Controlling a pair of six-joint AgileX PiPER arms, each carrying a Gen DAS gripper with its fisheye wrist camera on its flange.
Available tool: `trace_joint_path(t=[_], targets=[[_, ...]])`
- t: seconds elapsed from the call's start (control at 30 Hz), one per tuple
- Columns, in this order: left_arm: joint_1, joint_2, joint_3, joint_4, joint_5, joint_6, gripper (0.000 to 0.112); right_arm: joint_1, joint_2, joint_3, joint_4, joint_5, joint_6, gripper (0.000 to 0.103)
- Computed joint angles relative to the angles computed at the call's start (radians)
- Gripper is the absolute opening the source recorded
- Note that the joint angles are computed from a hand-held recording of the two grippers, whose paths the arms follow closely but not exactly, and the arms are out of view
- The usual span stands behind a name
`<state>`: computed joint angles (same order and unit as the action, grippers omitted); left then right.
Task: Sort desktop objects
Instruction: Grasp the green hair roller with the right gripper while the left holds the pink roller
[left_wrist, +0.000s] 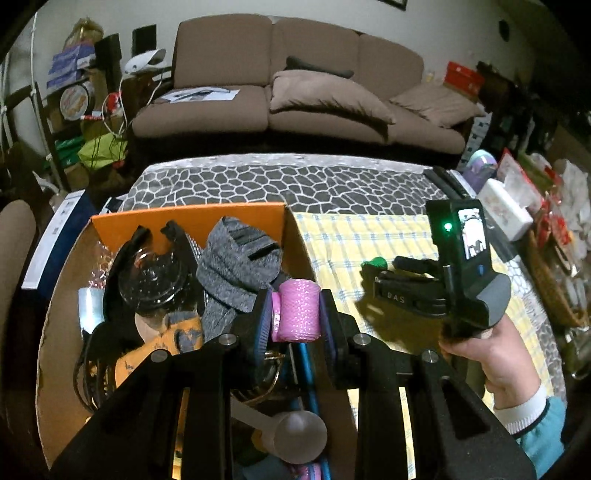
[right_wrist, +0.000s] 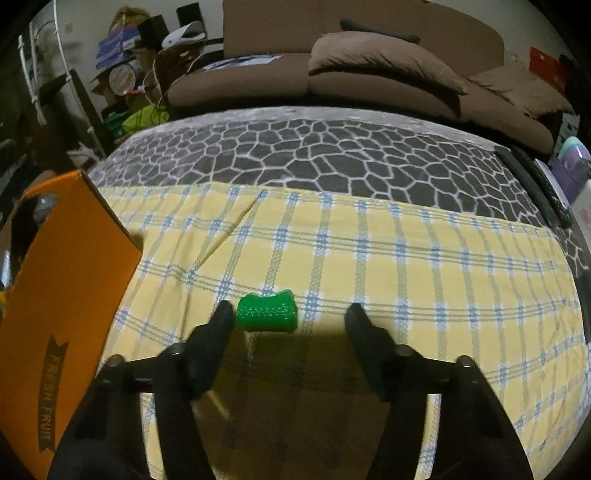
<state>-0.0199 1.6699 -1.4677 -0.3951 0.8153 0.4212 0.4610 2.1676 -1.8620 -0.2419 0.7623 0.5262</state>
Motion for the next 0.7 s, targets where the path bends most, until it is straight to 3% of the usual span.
trace_joint_path(t=[0.1,0.17,0.37,0.7], targets=[[0.007,-0.004,0.008,-0.005,0.000,0.004,0.024,0.011,0.018,-0.017,-0.016,0.004,0.002,0.047],[0.017,-0.008,0.014,-0.015,0.003,0.011,0.024,0.015,0.015,-0.010,-0.023,-0.004,-0.001,0.032],[0.041,-0.038,0.042,-0.031,0.021,0.021,0.024,0.004,-0.036,0.032,0.035,-0.023,-0.022,0.032],[0.156,-0.149,0.159,-0.078,0.089,0.090,0.024,0.061,-0.175,0.042,0.063,0.083,-0.031,0.032]])
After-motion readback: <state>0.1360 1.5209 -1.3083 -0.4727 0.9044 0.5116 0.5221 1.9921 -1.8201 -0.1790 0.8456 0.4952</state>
